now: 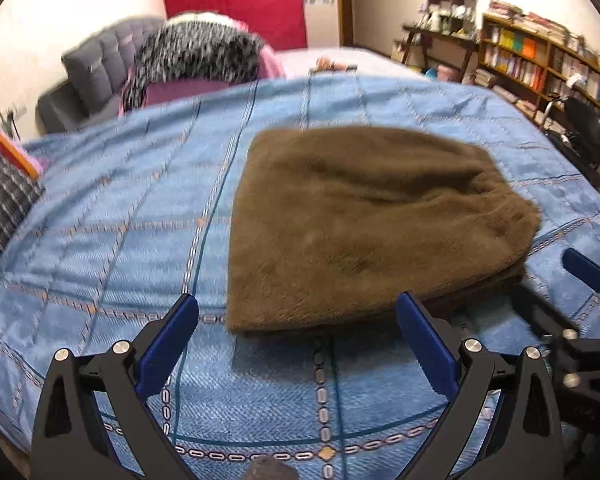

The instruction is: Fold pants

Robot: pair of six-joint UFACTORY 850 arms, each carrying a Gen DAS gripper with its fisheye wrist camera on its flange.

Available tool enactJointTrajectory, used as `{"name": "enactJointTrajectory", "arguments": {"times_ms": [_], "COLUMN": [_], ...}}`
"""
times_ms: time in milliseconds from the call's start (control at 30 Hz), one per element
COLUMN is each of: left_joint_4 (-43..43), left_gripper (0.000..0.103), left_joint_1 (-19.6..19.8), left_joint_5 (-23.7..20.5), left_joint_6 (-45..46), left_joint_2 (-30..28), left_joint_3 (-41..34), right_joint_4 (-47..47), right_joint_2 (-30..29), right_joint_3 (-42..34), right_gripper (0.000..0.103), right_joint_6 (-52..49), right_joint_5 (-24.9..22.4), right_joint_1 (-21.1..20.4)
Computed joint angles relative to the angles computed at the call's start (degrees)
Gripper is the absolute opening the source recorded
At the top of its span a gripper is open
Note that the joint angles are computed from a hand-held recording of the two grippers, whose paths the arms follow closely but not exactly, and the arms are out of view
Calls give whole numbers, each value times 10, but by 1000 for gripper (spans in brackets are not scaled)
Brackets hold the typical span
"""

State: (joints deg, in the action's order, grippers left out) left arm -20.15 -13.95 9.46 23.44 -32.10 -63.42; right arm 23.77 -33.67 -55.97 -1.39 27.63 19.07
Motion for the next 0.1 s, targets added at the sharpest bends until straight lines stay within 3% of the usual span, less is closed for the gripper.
{"name": "enactJointTrajectory", "arguments": {"times_ms": [100], "left_joint_4": [-99], "left_gripper": [98], "left_joint_1": [21], "left_joint_5": [-28], "left_joint_6": [74], "left_joint_2": [-25], "left_joint_3": [-29], "right_joint_4": [-5], "right_joint_2": [-13], "right_joint_3": [-9], "right_gripper": [96], "right_joint_6": [19], "right_joint_5": [-21], "right_joint_1": [-11]}}
